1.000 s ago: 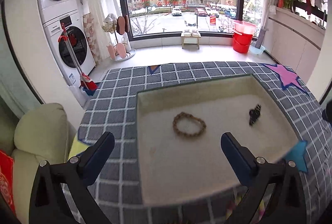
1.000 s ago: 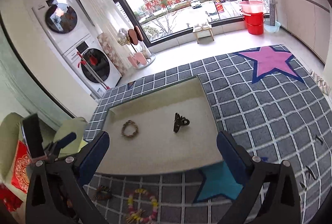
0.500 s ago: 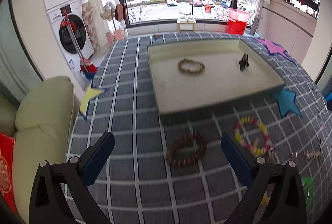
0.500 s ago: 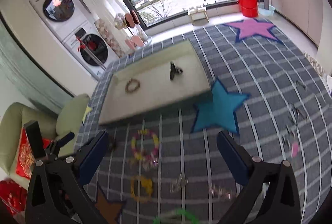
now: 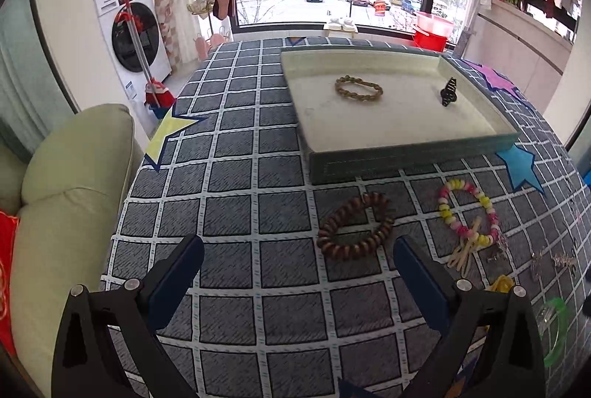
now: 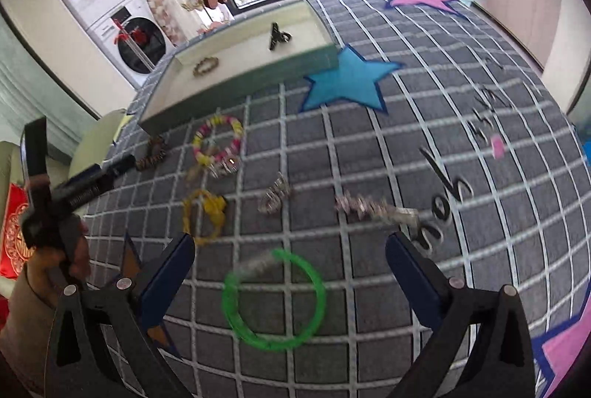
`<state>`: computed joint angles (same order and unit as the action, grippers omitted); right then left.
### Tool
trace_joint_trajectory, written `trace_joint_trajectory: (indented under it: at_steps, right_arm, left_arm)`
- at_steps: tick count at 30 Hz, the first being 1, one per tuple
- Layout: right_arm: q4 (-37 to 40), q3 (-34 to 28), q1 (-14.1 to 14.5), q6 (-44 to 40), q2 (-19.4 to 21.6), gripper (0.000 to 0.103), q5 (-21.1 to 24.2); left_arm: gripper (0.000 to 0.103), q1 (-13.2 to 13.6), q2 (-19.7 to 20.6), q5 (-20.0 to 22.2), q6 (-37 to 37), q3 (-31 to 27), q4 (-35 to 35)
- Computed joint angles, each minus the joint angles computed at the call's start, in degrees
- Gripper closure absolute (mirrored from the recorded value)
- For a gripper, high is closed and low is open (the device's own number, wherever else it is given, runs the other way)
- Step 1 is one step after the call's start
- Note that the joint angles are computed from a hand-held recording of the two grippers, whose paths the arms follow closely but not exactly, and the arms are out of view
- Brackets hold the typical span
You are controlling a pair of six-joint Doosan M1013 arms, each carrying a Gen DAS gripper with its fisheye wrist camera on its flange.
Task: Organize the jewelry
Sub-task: 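Withdraw both tools from the tray toward the remaining jewelry, then grasp the green bangle with the right tool while the left tool grasps the coiled bead bracelet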
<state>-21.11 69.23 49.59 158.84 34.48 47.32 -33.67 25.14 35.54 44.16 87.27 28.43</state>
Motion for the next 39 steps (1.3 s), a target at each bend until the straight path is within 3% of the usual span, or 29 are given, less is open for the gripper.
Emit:
trace_joint_trajectory:
  at_steps: [10,15,18,20,24,26,28,30,33,39]
  right_arm:
    - [-1.68,-0.55,0.86,1.06,1.00,0.000,5.80]
    - [-1.05,-1.71,1.28,-0.71,2.25,0.012,8.56]
    - [-3.19,-4.19,2.14,-3.36,3.87,0.014,12.85]
    - [-4.47,-5.84,2.70,-5.22,5.00,0.015,15.54]
    - [-5.20,-6.41,3.12,-6.38,5.29,0.028,15.64]
    - [-5.23,-6.67,3.21,-6.70,5.38,0.036,15.60]
    - [-5.23,-6.91,3.28,-7.06,5.44,0.047,15.59]
    - [-5.31,-7.22,3.33,-7.11,5.52,0.069,15.64]
    - [-5.49,-7.50,3.45,-6.60,5.63,0.094,15.84]
    - [-6.00,-5.23,3.35,-3.62,4.12,0.095,13.12]
  left_arm:
    - [0.003,1.37,2.53,0.64,7.00,-2.64,-6.02]
    - [0.010,1.17,3.28,0.62,10.31,-3.46,-7.52]
    - [0.010,0.83,3.55,0.68,11.19,-3.75,-7.07]
    - [0.016,0.73,3.66,0.66,12.13,-3.86,-7.54]
    - [0.028,0.21,3.72,0.60,13.30,-3.85,-6.59]
    - [0.041,0.16,3.56,-0.16,15.92,-3.68,-8.48]
    - [0.070,-0.09,3.50,-0.40,17.48,-3.69,-9.03]
    - [0.079,-0.52,3.50,-0.05,17.73,-3.73,-7.90]
    - [0.079,-0.53,3.26,-0.48,18.19,-3.38,-9.26]
    - [0.079,0.52,1.28,-3.13,19.12,-1.23,-15.98]
